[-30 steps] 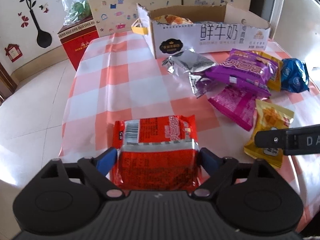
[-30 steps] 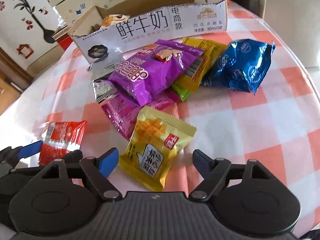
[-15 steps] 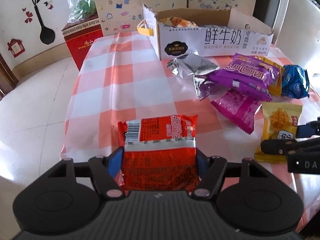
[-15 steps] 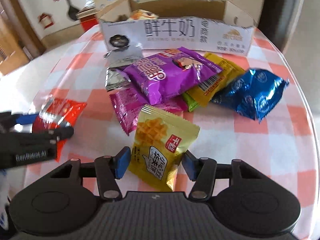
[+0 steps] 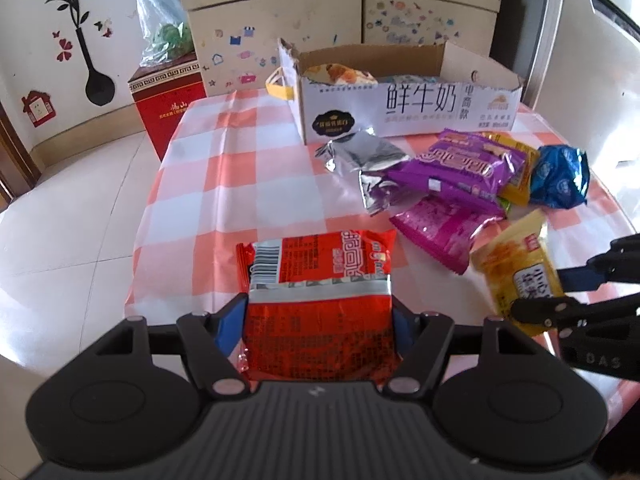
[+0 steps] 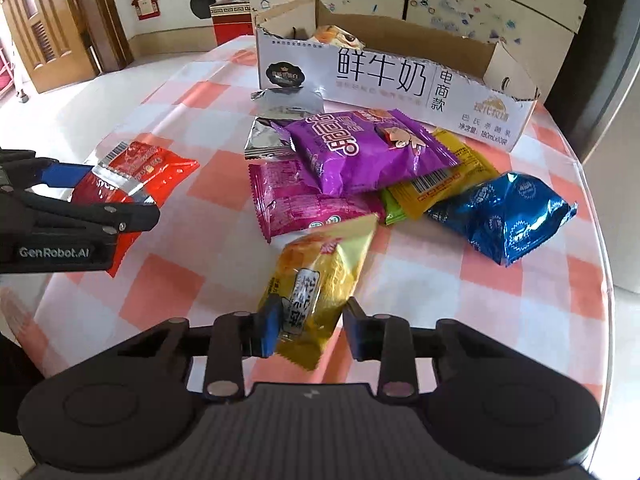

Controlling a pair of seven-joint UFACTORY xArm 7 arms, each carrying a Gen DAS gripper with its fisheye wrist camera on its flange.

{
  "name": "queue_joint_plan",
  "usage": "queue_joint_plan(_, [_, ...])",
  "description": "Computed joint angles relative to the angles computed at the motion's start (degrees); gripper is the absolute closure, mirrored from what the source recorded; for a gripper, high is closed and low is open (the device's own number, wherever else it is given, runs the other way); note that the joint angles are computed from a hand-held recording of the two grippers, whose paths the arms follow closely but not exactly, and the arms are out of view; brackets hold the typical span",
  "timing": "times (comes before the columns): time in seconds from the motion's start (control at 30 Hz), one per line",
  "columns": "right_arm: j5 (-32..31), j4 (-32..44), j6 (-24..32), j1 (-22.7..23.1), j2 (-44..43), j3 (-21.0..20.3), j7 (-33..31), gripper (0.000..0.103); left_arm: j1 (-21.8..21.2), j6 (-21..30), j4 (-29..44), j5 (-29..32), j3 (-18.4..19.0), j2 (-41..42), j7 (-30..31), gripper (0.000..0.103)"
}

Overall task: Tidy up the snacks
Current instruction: 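Close the left gripper on the red bag while the right grips the yellow waffle packet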

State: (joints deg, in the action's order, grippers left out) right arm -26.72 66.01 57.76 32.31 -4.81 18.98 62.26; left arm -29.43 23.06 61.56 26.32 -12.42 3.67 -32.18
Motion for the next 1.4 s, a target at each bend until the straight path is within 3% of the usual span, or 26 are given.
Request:
queue_joint_plan(0.17, [5.34,-3.96,-4.43,-1.53,-3.3,-1.39,3.98,0.053,0.27,0.3,-0.66,0.89,0.21,-0.81,-2.36,0.033])
queue_joint_plan(0.27, [7.72,-5.97,-4.37,-3.07,-5.42,-0.95,8.53,0.052,0.6,1.02,-0.61,3.13,0.46,-0.92,-4.98,0.033])
queue_joint_plan(0.33, [7.05,-5.89,-3.41,-3.74,-5.7,-0.26,10.11,0.05,0.92,1.4,-0.54,3.18,0.51,-0.9,-6.01,0.033])
queue_joint_plan(0.5, [5.55,-5.43,-6.63,-4.52,-4.38,0.76,13.65,0.024,1.24,0.88,-0.49,4.34,0.5,-0.93,-7.61,0.033])
queue_joint_plan(0.57, [4.3,-3.74,-6.75,-4.38,-2.36,0.83,14.3,0.02,1.3,1.19,-0.39,4.58,0.47,-0.93,-8.04,0.033])
queue_joint_plan(0.7, [0.17,1.66,-0.44,-2.43,3.31,0.6,12.85,0.017,1.28,1.84,-0.24,5.18,0.39,-0.7,-8.05,0.033])
queue_joint_plan(0.8, [-3.98,5.39,5.37,0.49,6.58,0.12,10.33,0.028,1.28,1.78,-0.29,4.74,0.37,-0.62,-7.73,0.033])
queue_joint_plan(0.83, [-4.83,5.79,6.38,1.31,6.86,-0.25,9.7,0.042,1.25,1.66,-0.29,4.69,0.35,-0.61,-7.68,0.033])
queue_joint_plan(0.87, [-5.5,5.85,6.94,1.93,6.78,-0.62,9.04,0.046,1.21,1.53,-0.28,4.75,0.35,-0.62,-7.74,0.033])
queue_joint_plan(1.07, [-2.32,3.05,3.82,2.01,3.39,-1.68,5.61,0.049,1.11,0.07,-0.5,5.21,0.12,-1.49,-8.43,0.033])
queue_joint_plan(1.4, [-3.45,-0.11,-2.66,0.08,-2.58,0.02,-0.14,0.049,0.37,-0.29,1.07,7.8,-0.66,-1.65,-8.84,0.033])
